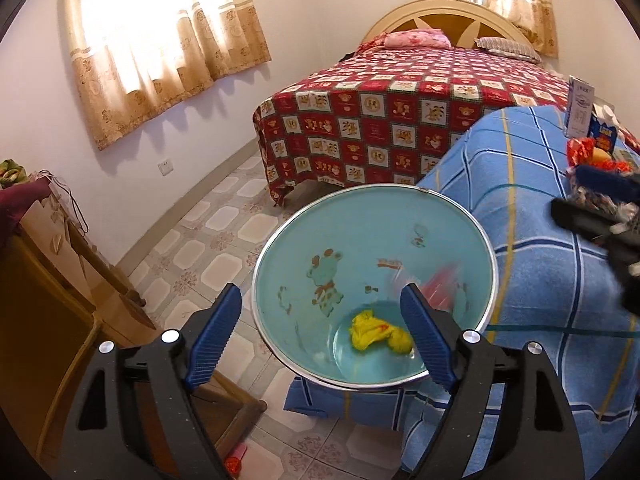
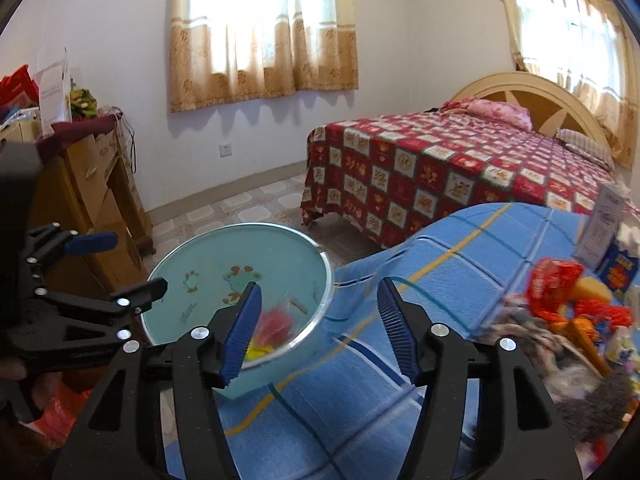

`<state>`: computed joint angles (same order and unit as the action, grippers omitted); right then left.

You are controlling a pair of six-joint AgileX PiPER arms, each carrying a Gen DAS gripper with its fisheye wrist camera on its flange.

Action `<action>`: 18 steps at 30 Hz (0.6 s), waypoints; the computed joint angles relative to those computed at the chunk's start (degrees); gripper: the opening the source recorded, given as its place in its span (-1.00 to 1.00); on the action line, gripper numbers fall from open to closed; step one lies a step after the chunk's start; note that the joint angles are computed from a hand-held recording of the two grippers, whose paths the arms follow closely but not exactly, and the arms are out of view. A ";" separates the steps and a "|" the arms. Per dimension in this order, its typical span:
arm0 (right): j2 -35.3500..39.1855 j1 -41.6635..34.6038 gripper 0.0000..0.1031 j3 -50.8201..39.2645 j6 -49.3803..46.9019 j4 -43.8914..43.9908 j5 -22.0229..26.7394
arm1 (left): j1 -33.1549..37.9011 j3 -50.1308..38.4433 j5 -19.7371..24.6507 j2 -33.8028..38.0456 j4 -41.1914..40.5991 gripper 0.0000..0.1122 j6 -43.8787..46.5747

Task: Collect trash
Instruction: 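Carry the yellow bag over the blue bin and open the left tool, then grasp the black knitted glove on the table with the left tool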

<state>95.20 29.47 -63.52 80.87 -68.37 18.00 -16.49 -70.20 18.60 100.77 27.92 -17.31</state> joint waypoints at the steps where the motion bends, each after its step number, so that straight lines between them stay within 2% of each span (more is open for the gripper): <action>1: -1.61 -0.06 0.23 1.46 0.86 -0.57 0.02 | -0.30 0.35 -0.09 -0.10 0.04 0.44 -0.14; 4: -10.98 0.34 0.32 9.68 5.77 -4.49 2.60 | -2.31 1.74 -0.60 -0.57 2.68 0.44 -2.32; 7: -20.11 2.18 0.43 17.43 10.04 -7.92 10.49 | -4.87 3.04 -0.91 -1.00 3.97 0.45 -3.83; 10: -28.86 2.37 0.46 24.61 10.13 -5.54 18.67 | -8.95 4.39 -0.94 -1.61 7.11 0.45 -6.96; 15: -40.45 -1.09 0.46 34.45 9.28 1.01 23.33 | -15.71 5.25 -1.36 -2.51 7.51 0.45 -9.33; 18: -44.24 -0.36 0.46 39.01 11.69 0.72 25.80 | -19.59 4.97 -1.99 -2.85 5.08 0.45 -8.16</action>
